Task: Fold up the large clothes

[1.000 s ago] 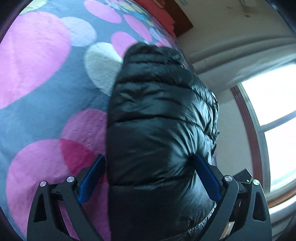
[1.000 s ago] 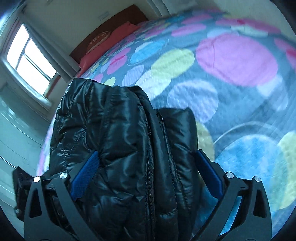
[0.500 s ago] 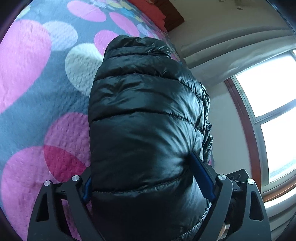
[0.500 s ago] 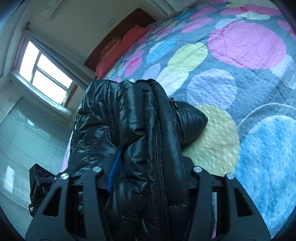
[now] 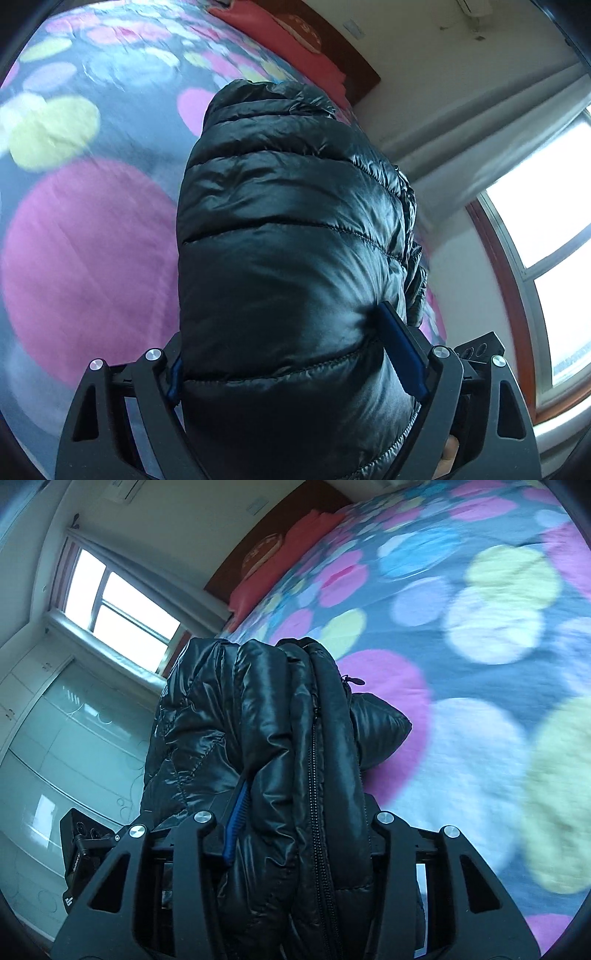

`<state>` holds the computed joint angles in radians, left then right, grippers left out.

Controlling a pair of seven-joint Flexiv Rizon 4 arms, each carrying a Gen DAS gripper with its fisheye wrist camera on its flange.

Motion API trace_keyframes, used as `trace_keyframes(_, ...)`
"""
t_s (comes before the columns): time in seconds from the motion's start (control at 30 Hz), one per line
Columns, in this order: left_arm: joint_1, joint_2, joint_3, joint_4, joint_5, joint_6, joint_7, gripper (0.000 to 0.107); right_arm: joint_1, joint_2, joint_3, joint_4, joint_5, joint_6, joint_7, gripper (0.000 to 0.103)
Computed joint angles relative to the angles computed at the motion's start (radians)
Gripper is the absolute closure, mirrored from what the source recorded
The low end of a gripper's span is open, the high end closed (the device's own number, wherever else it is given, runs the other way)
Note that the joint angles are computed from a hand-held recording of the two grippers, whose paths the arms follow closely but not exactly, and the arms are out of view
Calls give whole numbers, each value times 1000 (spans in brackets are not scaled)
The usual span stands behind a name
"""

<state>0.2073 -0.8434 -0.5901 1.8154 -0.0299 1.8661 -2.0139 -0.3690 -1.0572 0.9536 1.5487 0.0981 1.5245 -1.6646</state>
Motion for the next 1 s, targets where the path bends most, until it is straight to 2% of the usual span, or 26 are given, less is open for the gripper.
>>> trace_keyframes(0.17, 18, 5, 31, -2, -10, -15, 11, 23, 76, -30, -22, -68, 9, -27, 10, 60)
trace_keyframes(0.3, 17, -33, 32, -22, -25, -21, 16, 22, 128, -33, -72, -101, 23, -32, 9, 60)
trace_keyframes(0.37, 45, -33, 30, 13, -8, 1, 8, 22, 130, -30, -80, -95, 31, -28, -3, 59)
trace_keyframes(0.53, 8, -37, 78, -3, -23, -1, 23, 22, 157, -36, -101, -117, 42, -27, -13, 58)
trace_keyframes(0.57, 7, -36, 81, -27, -31, -27, 30, 22, 160, -37, -102, -118, 46, -23, -15, 58)
trace_keyframes(0.67, 0, -41, 87, -33, -41, -26, 41, 21, 154, -52, -85, -126, 57, -27, -19, 57)
trace_keyframes(0.83, 36, -38, 56, 13, -17, 9, 35, 21, 173, -39, -111, -132, 64, -30, -14, 54)
trace_keyframes(1.0, 117, -51, -24, 51, 34, 20, 26, 20, 181, -12, -138, -133, 77, -53, -10, 41)
